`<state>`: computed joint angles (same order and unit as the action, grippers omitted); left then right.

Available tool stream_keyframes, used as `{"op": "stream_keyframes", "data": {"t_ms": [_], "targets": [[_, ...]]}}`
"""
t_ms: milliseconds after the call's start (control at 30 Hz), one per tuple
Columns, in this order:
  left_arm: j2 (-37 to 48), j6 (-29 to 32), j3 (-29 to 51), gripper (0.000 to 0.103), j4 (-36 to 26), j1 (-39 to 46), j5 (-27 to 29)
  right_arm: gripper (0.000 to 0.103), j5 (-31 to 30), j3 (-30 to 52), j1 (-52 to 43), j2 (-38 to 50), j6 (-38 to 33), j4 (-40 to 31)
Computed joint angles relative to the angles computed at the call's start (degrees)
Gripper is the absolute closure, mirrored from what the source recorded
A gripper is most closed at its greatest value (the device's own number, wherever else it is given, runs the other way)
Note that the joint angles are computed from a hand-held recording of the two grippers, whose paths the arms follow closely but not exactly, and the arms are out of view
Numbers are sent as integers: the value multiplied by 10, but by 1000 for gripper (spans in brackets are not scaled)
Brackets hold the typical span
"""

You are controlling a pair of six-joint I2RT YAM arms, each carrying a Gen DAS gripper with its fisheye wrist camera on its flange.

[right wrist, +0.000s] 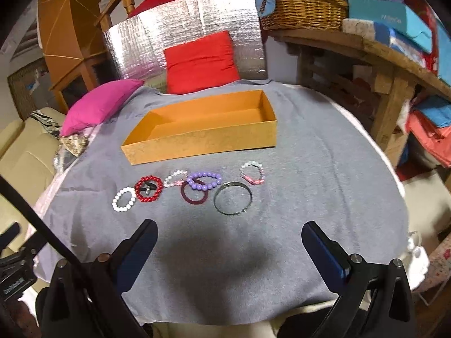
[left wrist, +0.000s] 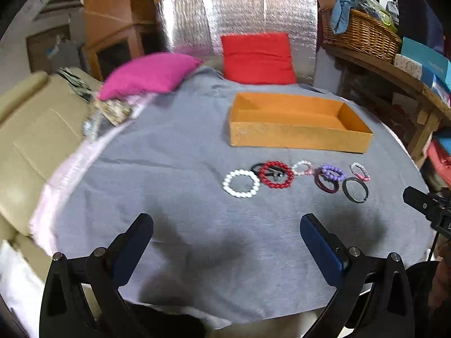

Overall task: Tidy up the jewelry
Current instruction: 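Move both tools toward the row of bracelets below the orange box, then grasp the white bead bracelet with the left tool while the right tool grasps the silver bangle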

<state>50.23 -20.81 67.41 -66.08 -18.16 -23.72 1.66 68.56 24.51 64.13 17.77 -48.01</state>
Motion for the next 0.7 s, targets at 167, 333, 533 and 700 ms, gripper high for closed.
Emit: {"op": "stream_keyframes", "data": {"t_ms": [167, 333, 533, 700], "targets": [[12, 79, -85, 0, 121, 105, 107, 0, -116, -9, -85, 49, -53, 38], [65, 136, -129, 0, 211, 147, 121, 0, -159, 5, -129, 113, -58, 48], [123, 138, -131, 0, 231, 206, 201, 1, -120, 38, -94, 195, -82, 40], [172, 128, -104, 0, 244, 211, 193, 7, -69, 92, -57, 278, -102, 17]]}}
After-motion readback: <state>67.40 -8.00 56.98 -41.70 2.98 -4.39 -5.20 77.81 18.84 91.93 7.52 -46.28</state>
